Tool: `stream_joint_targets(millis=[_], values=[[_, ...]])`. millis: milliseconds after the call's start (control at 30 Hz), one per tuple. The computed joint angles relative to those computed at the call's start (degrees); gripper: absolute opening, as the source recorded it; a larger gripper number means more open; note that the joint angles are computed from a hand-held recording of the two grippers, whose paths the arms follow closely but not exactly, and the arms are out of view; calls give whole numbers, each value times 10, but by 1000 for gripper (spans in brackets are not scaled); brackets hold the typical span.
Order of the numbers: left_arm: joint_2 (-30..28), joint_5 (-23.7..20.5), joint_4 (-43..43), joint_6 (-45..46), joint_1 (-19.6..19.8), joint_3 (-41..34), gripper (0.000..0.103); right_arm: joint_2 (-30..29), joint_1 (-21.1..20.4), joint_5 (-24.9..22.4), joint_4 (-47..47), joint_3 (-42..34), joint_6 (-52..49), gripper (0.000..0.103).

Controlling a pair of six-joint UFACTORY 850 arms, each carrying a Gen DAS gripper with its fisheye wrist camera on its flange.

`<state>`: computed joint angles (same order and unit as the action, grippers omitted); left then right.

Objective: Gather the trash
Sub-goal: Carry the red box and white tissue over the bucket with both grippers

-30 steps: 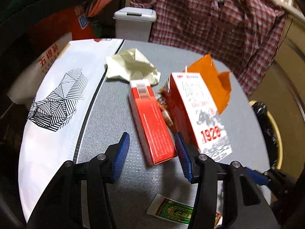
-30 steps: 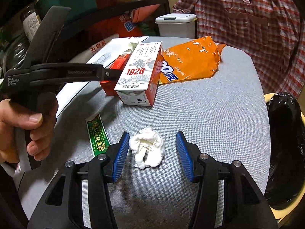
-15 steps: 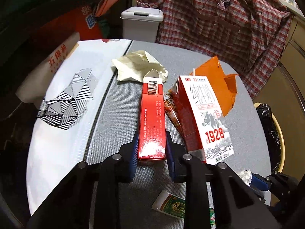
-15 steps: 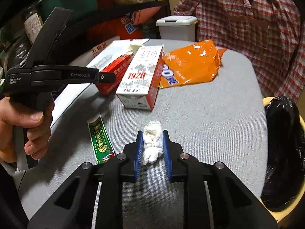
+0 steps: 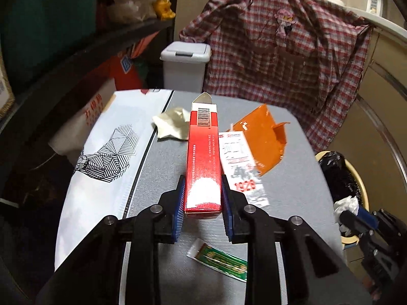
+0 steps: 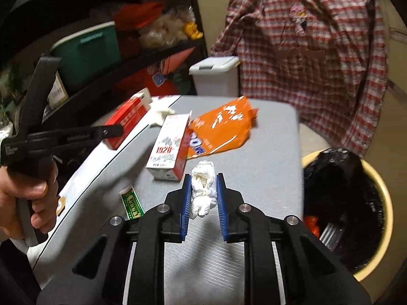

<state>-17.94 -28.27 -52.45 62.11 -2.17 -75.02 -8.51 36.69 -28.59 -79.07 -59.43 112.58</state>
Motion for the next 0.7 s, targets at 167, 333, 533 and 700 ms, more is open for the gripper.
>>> stream_joint_targets(millis=[167, 333, 533, 700], values=[[41, 5, -47, 50, -5, 36, 25, 42, 9, -50, -11, 32, 21, 20], [78, 1, -87, 95, -10, 73, 25, 83, 18, -103, -3, 62, 34, 20], [116, -10, -108, 103, -22, 117, 26, 118, 25, -151, 10, 87, 38, 20], [142, -6, -131, 147, -42, 151, 26, 144, 21, -172, 20, 103, 38, 20]])
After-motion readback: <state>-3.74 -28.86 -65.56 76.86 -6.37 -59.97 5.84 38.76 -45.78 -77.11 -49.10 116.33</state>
